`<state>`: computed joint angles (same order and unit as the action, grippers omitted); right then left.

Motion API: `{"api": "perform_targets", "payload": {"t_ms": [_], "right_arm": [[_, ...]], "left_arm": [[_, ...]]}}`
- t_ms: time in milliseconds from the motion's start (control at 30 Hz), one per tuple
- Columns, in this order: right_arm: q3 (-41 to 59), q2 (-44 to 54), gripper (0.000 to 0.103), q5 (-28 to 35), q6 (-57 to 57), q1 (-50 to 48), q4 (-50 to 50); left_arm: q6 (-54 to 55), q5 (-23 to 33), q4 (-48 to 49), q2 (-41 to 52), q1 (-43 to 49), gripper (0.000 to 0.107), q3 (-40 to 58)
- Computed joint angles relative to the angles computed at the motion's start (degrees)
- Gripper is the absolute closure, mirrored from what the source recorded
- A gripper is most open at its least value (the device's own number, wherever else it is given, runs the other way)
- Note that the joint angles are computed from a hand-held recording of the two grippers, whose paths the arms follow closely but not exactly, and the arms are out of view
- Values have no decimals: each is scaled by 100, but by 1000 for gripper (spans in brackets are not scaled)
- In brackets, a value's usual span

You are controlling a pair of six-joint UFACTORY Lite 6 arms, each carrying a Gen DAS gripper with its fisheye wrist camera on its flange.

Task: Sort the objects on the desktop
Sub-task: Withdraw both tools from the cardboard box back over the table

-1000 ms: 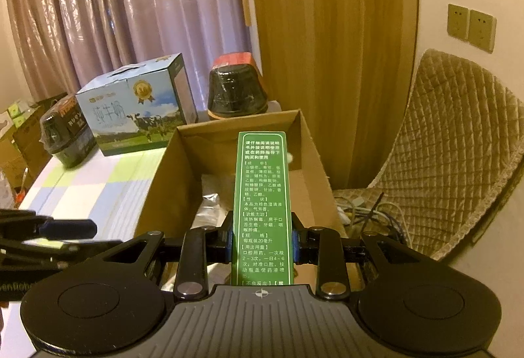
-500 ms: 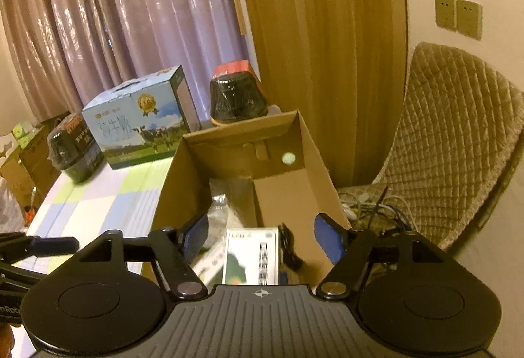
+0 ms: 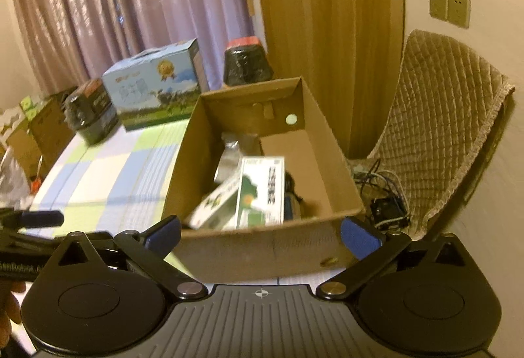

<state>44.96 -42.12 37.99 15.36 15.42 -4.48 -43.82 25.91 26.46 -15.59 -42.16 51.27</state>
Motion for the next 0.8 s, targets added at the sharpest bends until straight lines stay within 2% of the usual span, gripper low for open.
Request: {"api": "perform_targets", "payload": {"t_ms": [67,233,467,600,733,800], "right_arm": [[-96,-280,2,252,640,397,-539],[-232,-845,2,855,1793,1171,-1234],[-305,-1430,2,2021,3582,2851,-2422],[-281,-1581,2,2522,4269,3606,-2756],[-203,-1554,2,3296,5294,4864,-3479],[-170,-1504,2,3442,5438,5111,-3596]], "left_arm": [[-133,123,-10,-250,-113,5,-188],[-1149,655,717,-881,-666,5,-577],[-1951,1421,979,-1550,-1257,5,-784],[-2175,1657,1044,-1777,-1491,5,-823],[-2393,1874,1178,-1843,-1728,5,-808],[-2434,1889,1163,-1870,-1755,5,-815]]}}
